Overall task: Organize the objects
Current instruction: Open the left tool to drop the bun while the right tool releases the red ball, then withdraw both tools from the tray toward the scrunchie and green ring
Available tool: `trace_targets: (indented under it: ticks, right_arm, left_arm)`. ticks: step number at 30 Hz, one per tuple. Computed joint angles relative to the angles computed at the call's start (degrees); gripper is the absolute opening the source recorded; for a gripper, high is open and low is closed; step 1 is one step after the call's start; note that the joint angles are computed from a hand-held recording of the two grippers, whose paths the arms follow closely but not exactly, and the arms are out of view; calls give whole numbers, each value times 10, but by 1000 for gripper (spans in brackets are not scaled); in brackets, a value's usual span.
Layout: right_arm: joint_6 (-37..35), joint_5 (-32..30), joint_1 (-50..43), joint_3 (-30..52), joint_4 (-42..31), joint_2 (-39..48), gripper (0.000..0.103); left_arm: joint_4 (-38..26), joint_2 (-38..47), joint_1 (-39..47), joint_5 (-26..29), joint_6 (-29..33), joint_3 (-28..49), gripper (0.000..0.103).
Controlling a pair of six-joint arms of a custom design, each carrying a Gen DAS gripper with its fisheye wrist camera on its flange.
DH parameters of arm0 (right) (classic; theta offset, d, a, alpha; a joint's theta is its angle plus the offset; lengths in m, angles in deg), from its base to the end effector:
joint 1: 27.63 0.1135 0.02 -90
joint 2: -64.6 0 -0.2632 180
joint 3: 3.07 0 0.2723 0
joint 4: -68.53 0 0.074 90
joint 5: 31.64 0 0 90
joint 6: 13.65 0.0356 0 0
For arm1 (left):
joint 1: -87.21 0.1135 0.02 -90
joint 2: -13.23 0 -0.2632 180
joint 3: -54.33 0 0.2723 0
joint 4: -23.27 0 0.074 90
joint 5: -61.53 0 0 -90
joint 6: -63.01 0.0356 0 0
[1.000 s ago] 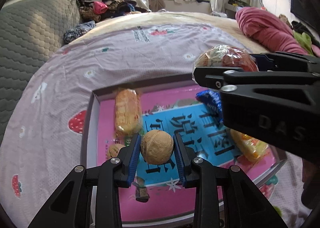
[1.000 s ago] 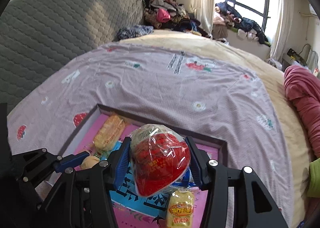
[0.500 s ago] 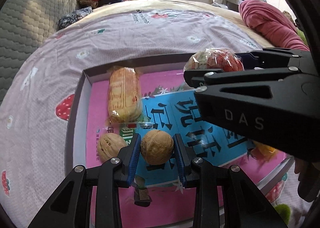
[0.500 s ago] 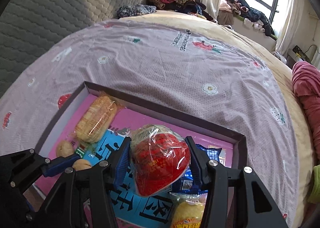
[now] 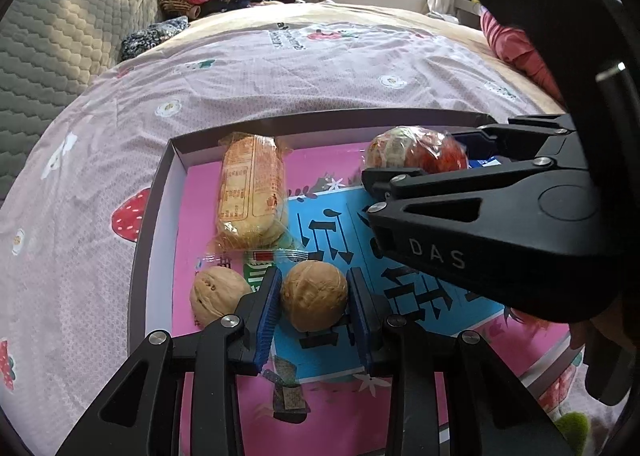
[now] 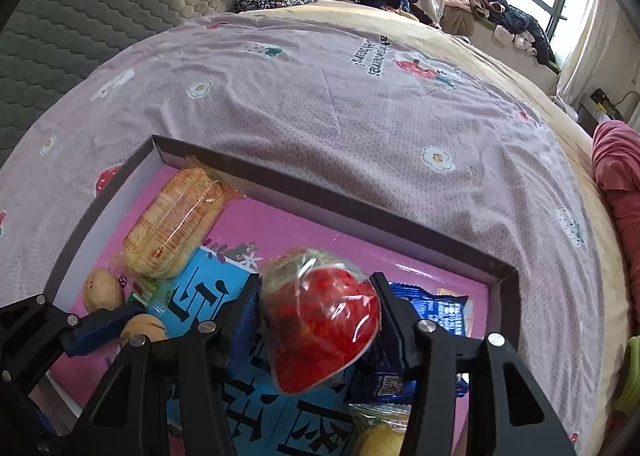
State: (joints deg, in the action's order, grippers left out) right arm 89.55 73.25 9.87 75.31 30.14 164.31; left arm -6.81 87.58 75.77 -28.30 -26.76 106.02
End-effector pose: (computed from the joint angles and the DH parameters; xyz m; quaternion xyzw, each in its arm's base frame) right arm 0.3013 0.2196 0.1803 -0.1684 0.9428 -0.0022 0.2876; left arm 0.2613 -0.0530 0.1748 0.0968 0.9426 -0.0326 0.3178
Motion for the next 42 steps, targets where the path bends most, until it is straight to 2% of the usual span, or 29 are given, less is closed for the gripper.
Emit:
trace_targets:
  ticks: [3,8,10,17,20,22,24,30,35,39,42]
  right_arm:
    - [1,2,3,1,0,6,54]
    - [5,-1,3,-10,10,-4,54]
    - [7,0,0,-13,15,-11,54]
    - [10,17,-1,-27,10,-50,68]
    - [19,22,-3,-41,6,-78,71]
    - [23,24,-2,-54,4,-102,74]
    - [30,40,1,-67,-2,-130,82]
    - [55,65,25,-97,-46,-214,91]
    - [97,112,81,-135,-75,-308,99]
    - [152,150,142,-152,-128,-378,102]
    - [196,169,181,-149,-173,-403,102]
  left_arm:
    - [6,-14,5,6,1,-7,53]
    - [14,-36,5,2,1,-18,60]
    - [15,-37,6,3,4,-20,66]
    - [23,-49,14,7,10,-32,73]
    - [21,-73,17,10,12,-39,77]
    - [17,-90,24,18,10,-41,79]
    - [11,-101,32,27,6,-40,79]
    - [-5,-124,44,32,-2,-36,83]
    - [-41,-170,50,19,-8,-37,87]
    - [-99,-245,56,9,-9,-43,100]
    - [-153,-331,65,-3,-19,-55,101]
